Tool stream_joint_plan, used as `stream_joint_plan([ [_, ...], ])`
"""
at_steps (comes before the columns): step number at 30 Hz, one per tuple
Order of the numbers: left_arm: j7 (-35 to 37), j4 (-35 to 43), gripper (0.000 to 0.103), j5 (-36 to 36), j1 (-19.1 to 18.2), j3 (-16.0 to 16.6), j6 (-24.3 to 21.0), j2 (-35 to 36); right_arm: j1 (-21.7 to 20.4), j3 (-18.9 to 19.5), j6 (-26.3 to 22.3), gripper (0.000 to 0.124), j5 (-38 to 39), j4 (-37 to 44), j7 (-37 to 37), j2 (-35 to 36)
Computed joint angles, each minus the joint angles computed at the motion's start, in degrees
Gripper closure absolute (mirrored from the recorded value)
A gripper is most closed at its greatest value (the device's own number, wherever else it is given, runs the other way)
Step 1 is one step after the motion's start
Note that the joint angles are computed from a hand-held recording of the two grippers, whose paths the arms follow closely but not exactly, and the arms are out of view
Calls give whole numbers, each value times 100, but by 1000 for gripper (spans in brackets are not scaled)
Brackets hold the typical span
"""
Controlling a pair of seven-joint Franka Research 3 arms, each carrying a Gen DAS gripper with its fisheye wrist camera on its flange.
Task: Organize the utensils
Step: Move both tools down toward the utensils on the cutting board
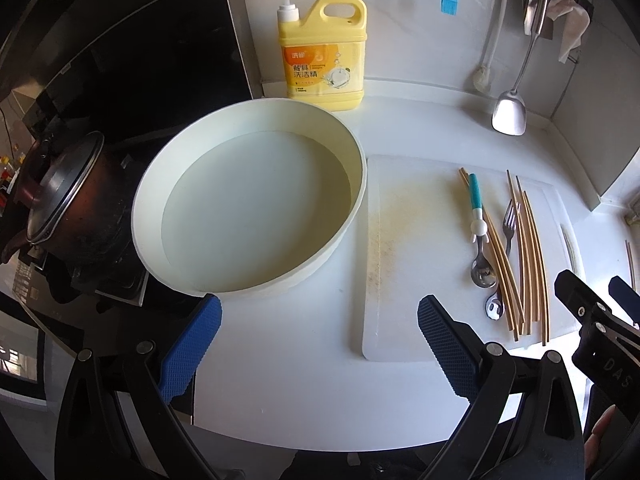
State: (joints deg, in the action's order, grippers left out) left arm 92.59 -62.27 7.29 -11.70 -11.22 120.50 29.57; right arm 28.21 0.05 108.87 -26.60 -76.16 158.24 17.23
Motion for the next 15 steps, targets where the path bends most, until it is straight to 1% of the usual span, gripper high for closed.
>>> stream_joint_plan([
  [3,243,-135,6,-184,85,-107,89,2,19,20,46,30,-31,-345,138,-173],
  [7,511,-492,6,-357,123,-205,439,-58,46,74,62,30,-283,-779,332,-383],
  [12,717,-754,6,-496,60,-292,795,-53,-191,183,771,30,-406,-1887,720,-1036],
  [15,645,-848,6,-470,-48,-296,1003,-35,-397,259,968,30,-453,-2290,715,-1287],
])
